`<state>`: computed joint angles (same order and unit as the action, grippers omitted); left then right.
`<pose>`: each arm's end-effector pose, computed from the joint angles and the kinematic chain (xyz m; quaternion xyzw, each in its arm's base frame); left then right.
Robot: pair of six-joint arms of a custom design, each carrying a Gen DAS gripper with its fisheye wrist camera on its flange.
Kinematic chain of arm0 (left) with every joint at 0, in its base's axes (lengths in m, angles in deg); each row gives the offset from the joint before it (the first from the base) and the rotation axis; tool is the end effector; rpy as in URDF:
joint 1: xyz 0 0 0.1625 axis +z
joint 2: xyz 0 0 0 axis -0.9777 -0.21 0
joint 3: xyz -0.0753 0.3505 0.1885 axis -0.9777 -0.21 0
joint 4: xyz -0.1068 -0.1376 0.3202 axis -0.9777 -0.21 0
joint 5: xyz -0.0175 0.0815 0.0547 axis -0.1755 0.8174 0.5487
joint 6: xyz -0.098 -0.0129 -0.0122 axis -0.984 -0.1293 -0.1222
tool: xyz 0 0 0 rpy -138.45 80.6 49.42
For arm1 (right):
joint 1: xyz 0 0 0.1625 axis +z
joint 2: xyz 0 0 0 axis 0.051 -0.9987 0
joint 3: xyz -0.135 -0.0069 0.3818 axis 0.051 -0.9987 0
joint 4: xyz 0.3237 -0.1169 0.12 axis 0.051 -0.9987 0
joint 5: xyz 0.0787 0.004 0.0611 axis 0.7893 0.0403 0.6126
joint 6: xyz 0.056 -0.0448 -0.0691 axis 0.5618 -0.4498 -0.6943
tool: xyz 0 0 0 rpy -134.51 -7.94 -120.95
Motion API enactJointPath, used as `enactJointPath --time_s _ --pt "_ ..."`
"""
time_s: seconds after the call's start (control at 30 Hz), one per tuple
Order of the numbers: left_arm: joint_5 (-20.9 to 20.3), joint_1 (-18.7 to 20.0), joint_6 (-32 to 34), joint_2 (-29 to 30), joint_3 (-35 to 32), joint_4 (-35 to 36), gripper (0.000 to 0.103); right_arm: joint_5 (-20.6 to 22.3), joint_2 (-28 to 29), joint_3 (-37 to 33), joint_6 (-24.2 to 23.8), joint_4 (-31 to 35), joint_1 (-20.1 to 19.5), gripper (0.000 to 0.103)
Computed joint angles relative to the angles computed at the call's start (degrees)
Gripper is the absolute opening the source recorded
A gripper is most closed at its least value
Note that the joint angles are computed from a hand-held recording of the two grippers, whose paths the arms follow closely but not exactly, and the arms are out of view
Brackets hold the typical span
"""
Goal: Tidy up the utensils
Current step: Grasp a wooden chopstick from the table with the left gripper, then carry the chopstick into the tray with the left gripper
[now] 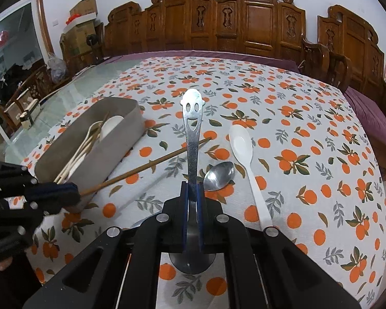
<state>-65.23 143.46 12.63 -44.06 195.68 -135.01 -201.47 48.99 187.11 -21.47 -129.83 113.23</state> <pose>-0.0599 -0.5222 0.2559 0.5040 0.8400 -0.1231 0.1589 0.3035 -0.4888 -0.0125 0.0746 -0.8686 0.3608 0.3312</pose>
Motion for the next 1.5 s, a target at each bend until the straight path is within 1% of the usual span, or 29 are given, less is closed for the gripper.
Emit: enactJointPath --time_s 0.2,0.43,0.6,0.8,1.1,1.17,1.43,1.5 --pt "-2.1 0.4 0.0 -2.4 -0.6 0.3 0.004 -0.1 0.5 -0.8 -0.4 -0.3 0.7 0.007" --pt "-3.9 0.6 0.0 -3.2 -1.4 -0.6 0.004 -0.3 0.7 -1.0 -0.5 -0.3 0.9 0.007" --pt "-4.3 -0.1 0.7 -3.9 -1.2 -1.8 0.004 -0.2 0.5 -1.0 -0.5 -0.5 1.1 0.007" --pt "-3.6 -0.4 0.6 -5.5 -1.9 -2.0 0.004 0.2 0.5 -1.4 -1.5 -1.9 2.2 0.007" --pt "-0.9 1.1 -0.1 -8.0 -3.3 -2.3 0.004 1.7 1.5 -4.1 -4.0 -1.9 4.4 0.007" --pt "0.3 1.4 0.0 -8.3 -3.4 -2.9 0.004 2.1 1.7 -4.6 -4.6 -2.0 4.8 0.007" --pt "1.7 2.5 0.0 -8.5 -3.9 -3.8 0.004 2.4 2.4 -6.0 -5.0 -0.7 5.6 0.007" --pt "2.5 2.5 0.9 -8.0 -3.5 -5.2 0.004 2.4 2.6 -6.1 -5.0 -0.4 5.6 0.007"
